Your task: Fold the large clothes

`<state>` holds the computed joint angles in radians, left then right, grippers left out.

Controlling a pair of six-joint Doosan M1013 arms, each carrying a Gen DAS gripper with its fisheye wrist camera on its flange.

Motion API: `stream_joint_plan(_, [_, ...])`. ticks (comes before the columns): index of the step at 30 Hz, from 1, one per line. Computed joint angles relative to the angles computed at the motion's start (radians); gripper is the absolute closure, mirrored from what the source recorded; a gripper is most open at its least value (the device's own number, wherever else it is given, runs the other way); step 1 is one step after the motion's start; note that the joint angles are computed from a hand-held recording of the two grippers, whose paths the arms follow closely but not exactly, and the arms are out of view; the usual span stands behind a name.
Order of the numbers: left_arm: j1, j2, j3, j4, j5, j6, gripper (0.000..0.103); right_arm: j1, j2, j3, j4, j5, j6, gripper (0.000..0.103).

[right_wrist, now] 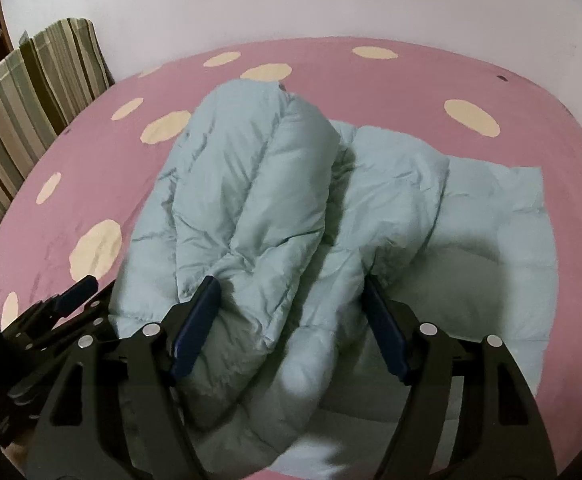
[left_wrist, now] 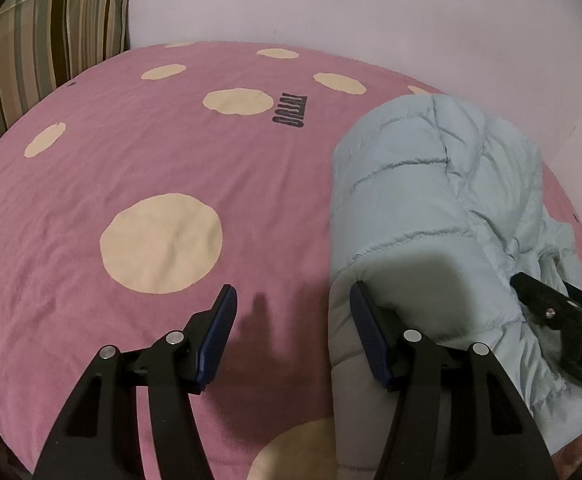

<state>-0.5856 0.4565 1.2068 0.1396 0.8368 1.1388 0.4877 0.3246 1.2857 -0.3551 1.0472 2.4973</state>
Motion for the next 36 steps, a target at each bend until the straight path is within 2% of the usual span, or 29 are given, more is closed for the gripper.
stream_joint_plan(6, [0.001,0.003,-0.002,-0.005,0.004,0.000,0.045,0.001,0.014,-0.008,0.008,0.014,-0.001,0.031])
stream_joint_plan(8, [0.002,0.004,-0.003,-0.009,0.005,0.003,0.045,-0.001,0.014,-0.006,0.025,0.008,-0.010,0.039])
stream_joint_plan(10, [0.002,0.003,-0.001,-0.009,0.004,0.005,0.045,-0.004,0.015,-0.007,0.049,0.001,-0.029,0.053])
stream_joint_plan(19, [0.001,0.003,-0.001,-0.009,0.004,0.004,0.045,0.003,0.014,-0.006,0.045,-0.016,-0.053,0.094])
stream_joint_plan(26, [0.005,-0.014,0.002,-0.022,-0.023,0.006,0.045,0.024,-0.030,0.022,-0.097,-0.059,0.028,0.098])
stream_joint_plan(30, [-0.004,-0.024,-0.007,-0.031,-0.045,0.040,0.045,0.035,-0.073,0.043,-0.221,-0.034,0.069,0.099])
stream_joint_plan(36, [-0.030,-0.005,-0.034,-0.102,-0.021,0.140,0.045,0.008,-0.151,0.141,-0.244,0.018,0.121,0.099])
